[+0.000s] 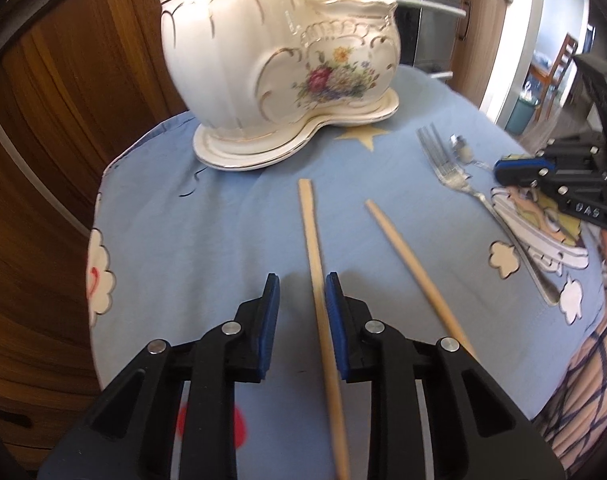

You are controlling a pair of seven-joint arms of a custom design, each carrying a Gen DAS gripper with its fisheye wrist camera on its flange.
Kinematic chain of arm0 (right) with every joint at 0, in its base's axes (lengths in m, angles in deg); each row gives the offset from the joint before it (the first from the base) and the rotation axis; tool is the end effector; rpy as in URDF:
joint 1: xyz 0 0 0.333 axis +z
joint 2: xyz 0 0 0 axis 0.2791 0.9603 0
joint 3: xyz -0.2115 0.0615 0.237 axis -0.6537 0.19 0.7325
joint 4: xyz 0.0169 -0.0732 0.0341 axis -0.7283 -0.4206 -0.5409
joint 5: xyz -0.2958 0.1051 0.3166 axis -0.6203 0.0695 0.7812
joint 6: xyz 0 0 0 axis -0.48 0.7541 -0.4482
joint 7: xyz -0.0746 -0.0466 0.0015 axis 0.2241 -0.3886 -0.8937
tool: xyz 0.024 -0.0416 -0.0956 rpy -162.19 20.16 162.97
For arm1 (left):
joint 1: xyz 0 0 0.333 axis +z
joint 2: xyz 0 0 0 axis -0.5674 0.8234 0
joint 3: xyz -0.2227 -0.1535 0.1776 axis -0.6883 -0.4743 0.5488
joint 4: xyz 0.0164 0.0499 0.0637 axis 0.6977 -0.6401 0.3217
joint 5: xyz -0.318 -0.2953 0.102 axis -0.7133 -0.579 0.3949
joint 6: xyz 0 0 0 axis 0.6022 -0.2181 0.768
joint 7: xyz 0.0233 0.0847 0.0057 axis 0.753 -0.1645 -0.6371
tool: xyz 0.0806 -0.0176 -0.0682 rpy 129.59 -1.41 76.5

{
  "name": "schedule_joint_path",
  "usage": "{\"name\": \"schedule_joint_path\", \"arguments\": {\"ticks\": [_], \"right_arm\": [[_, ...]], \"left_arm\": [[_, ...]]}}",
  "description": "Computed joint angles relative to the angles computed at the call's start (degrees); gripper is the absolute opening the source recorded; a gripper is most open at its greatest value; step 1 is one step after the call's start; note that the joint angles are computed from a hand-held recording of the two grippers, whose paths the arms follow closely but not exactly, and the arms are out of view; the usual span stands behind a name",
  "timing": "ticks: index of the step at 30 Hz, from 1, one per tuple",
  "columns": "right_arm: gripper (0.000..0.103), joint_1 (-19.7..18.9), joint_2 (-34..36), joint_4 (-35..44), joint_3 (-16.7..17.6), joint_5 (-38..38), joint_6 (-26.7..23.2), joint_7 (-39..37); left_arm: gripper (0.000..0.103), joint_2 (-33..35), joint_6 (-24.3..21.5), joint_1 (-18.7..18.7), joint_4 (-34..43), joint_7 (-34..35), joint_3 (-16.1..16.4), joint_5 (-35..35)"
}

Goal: Organize utensils
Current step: 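Grasp another wooden chopstick with the left tool while the right tool grasps the silver flower spoon, then lift the chopstick to the tall cup while the right tool carries the flower spoon to the short cup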

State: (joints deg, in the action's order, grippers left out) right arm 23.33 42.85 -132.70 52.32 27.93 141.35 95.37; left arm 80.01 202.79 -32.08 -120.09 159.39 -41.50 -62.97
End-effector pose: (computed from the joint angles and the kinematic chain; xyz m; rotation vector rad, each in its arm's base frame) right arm 0.5293 0.1152 0.3121 -1.7638 1.9942 -0.5850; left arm 0.6839 -0.1675 0.3086 -0.7906 2.6848 -0.7323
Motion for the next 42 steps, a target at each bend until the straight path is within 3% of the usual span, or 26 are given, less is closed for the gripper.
{"name": "schedule_joint_path", "arguments": {"ticks": [5,11,16,22,23,25,29,33,38,42], "right_arm": [[0.004,1.31,-0.73,0.76,0.89,18.81,-6.75,-21.2],[0.006,2.34,0.44,5.04,1.36,30.62,-16.59,-36.3],[0.008,2.49,1.57,8.09,1.22,37.27,-22.14,-43.82],[0.008,2.51,2.46,10.01,1.06,40.53,-25.11,-47.52],[0.008,2.53,2.46,10.04,1.01,40.35,-25.03,-47.35],[0.006,2.62,2.2,9.32,1.0,40.07,-23.67,-46.83],[0.005,2.39,1.23,6.86,0.82,41.28,-19.08,-45.89],[0.004,2.09,0.18,4.59,0.58,36.92,-14.88,-40.38],[0.004,1.1,-2.23,0.92,0.57,33.4,-7.55,-34.17],[0.004,-0.92,-4.2,-2.29,1.2,29.34,0.32,-27.84]], "left_arm": [[0.024,0.13,-3.58,-3.86,1.89,-4.69,4.31,9.96],[0.024,0.76,-10.77,-7.07,5.96,-10.09,7.28,20.57],[0.024,2.23,-16.96,-8.92,10.3,-13.58,8.18,26.49],[0.024,2.59,-18.49,-9.88,11.86,-15.65,8.22,29.69],[0.02,2.39,-18.32,-9.71,11.59,-15.54,8.01,29.58],[0.009,2.16,-18.63,-9.2,11.25,-14.32,7.1,28.41],[0.006,0.59,-14.3,-8.36,7.93,-13.78,6.29,26.0],[0.006,-0.4,-9.95,-5.72,5.28,-10.92,4.18,19.57],[0.006,-2.31,-6.52,-0.07,2.23,-1.22,-0.7,4.15],[0.006,-4.61,-7.22,3.71,0.31,8.29,-3.75,-11.05]]}}
